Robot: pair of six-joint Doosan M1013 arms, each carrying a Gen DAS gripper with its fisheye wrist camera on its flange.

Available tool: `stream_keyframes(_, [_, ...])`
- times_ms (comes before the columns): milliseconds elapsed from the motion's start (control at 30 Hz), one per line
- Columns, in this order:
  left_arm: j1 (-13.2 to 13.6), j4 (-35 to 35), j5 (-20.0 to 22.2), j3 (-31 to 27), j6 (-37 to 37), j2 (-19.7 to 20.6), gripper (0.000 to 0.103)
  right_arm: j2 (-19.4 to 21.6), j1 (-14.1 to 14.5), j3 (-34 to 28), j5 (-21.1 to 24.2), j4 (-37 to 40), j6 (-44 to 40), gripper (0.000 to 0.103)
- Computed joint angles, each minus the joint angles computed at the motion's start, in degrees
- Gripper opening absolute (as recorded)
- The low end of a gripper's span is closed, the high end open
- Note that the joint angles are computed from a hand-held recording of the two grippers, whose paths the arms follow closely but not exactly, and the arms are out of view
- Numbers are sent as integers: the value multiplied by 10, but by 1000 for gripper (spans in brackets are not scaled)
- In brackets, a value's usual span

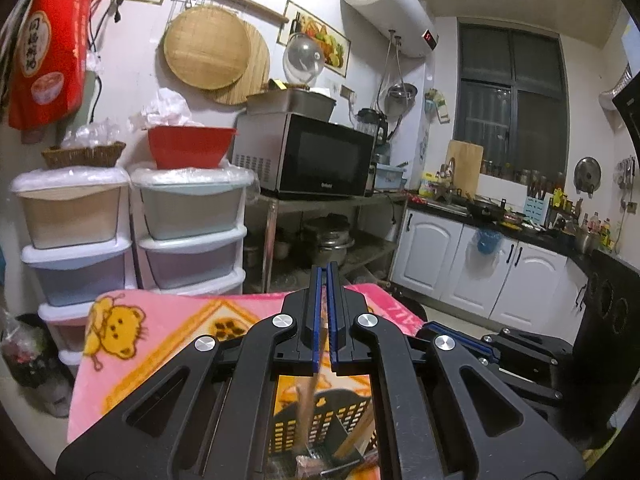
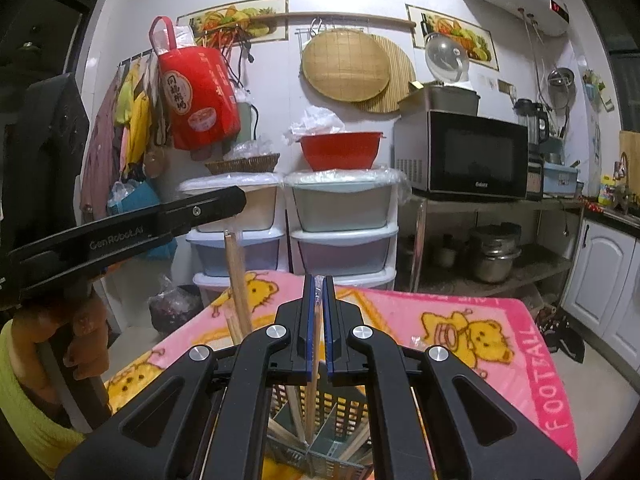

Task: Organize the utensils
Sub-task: 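Lower the held chopsticks into a caddy slot with the left gripper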

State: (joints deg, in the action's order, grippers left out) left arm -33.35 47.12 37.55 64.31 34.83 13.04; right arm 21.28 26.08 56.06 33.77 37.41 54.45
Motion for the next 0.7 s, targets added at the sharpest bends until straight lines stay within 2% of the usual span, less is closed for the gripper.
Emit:
stream_keyframes(267, [3,-19,1,11,2,-1,1,-1,-2,8,8,-9,21,5])
stream_keyframes(400, [4,-24,-1,19,-4,-4,1,-4,-3,14,6,-13,28,14])
stream_keyframes(567, [4,-28,2,28,-8,-8,1,-7,-6,19,7,-15,34,14])
stream_keyframes(700, [4,-31,6,31,-11,-10,1,-12,-7,28,7,-16,36,18])
